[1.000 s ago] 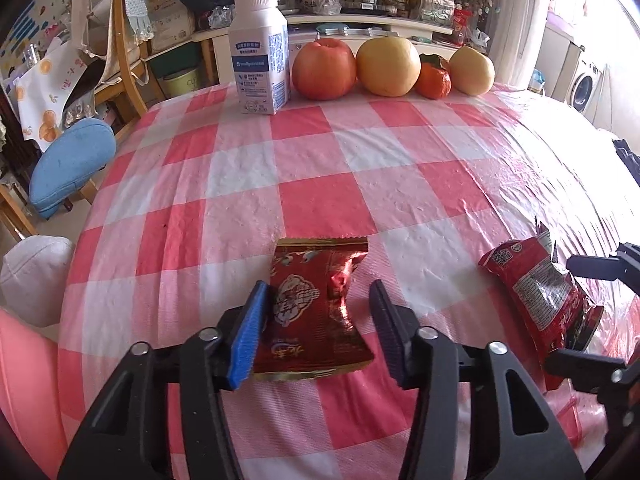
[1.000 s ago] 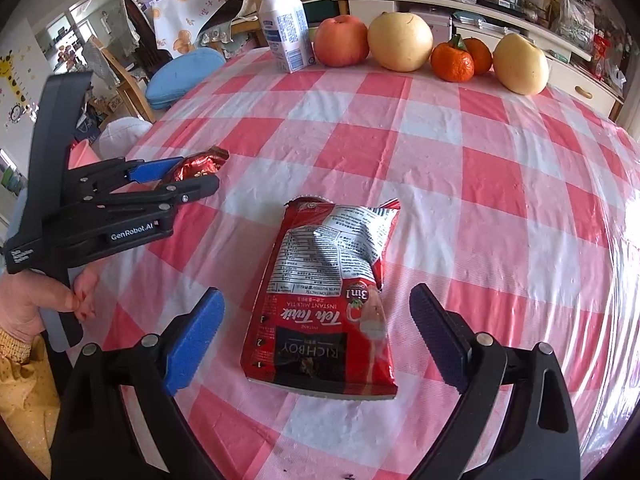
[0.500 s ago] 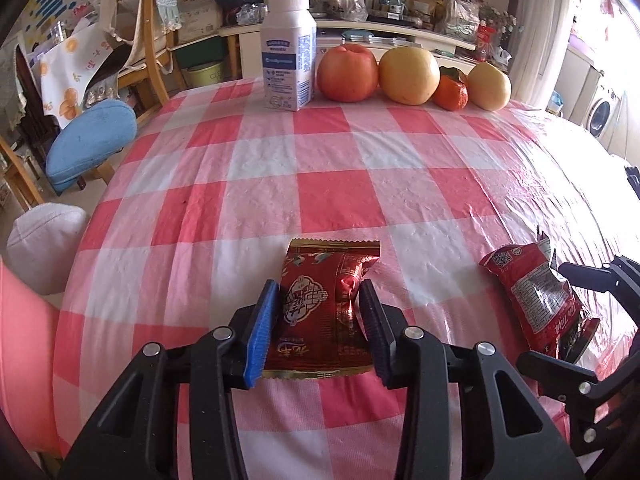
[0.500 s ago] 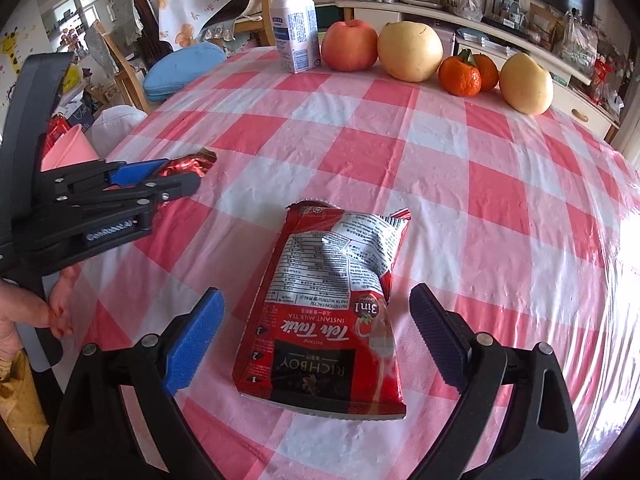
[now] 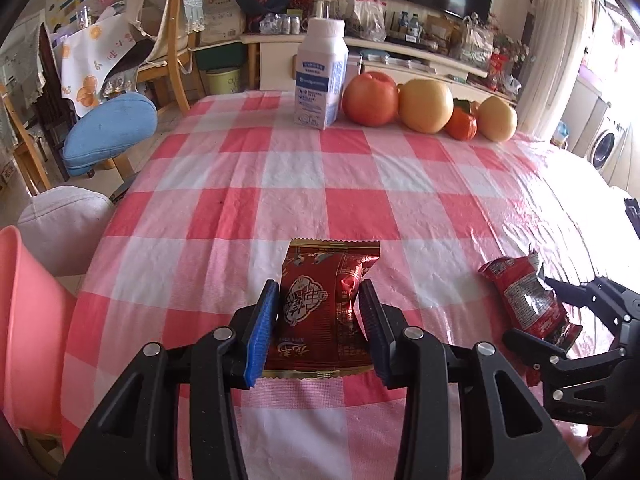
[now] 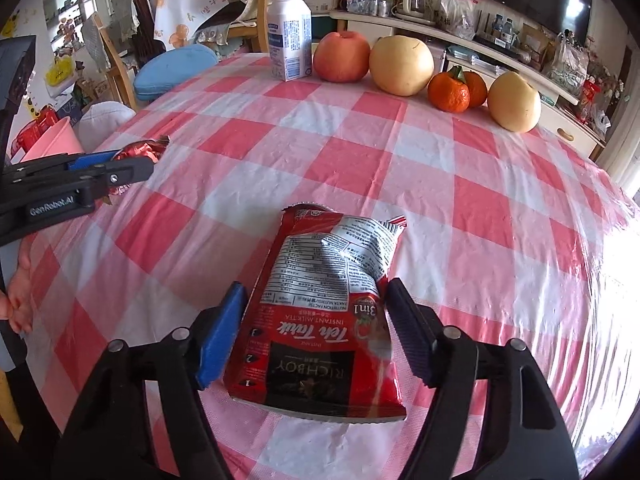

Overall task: Collect trash
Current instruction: 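Grasp the small red candy packet with the left tool while the right tool grasps the red Richboy tea packet, then carry both held packets over the pink bucket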

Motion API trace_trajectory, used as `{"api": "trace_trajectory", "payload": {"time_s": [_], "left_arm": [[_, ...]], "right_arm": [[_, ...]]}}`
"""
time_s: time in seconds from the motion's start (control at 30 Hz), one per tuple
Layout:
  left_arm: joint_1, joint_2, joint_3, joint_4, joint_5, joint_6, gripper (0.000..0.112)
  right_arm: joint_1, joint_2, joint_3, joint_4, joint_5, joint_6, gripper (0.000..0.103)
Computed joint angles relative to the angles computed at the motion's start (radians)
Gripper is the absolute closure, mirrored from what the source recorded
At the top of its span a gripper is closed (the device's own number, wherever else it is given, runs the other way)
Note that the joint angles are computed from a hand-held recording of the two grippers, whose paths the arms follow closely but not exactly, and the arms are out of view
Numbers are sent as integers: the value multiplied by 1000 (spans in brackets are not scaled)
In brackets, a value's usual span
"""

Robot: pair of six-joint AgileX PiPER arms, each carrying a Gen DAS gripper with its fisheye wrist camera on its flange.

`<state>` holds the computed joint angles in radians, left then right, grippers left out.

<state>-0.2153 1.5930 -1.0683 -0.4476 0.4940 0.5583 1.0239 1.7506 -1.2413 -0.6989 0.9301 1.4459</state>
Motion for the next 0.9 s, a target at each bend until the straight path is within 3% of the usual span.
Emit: {"api": "trace_trajectory", "payload": {"time_s": [0.63, 0.9], "left_arm": [[58, -77, 9, -36, 7, 43, 69], [84, -95, 3, -18, -6, 36, 69]], "right_arm": [[33, -24, 44, -71, -1, 132, 49], [78, -11, 4, -123, 79, 169, 52]]}}
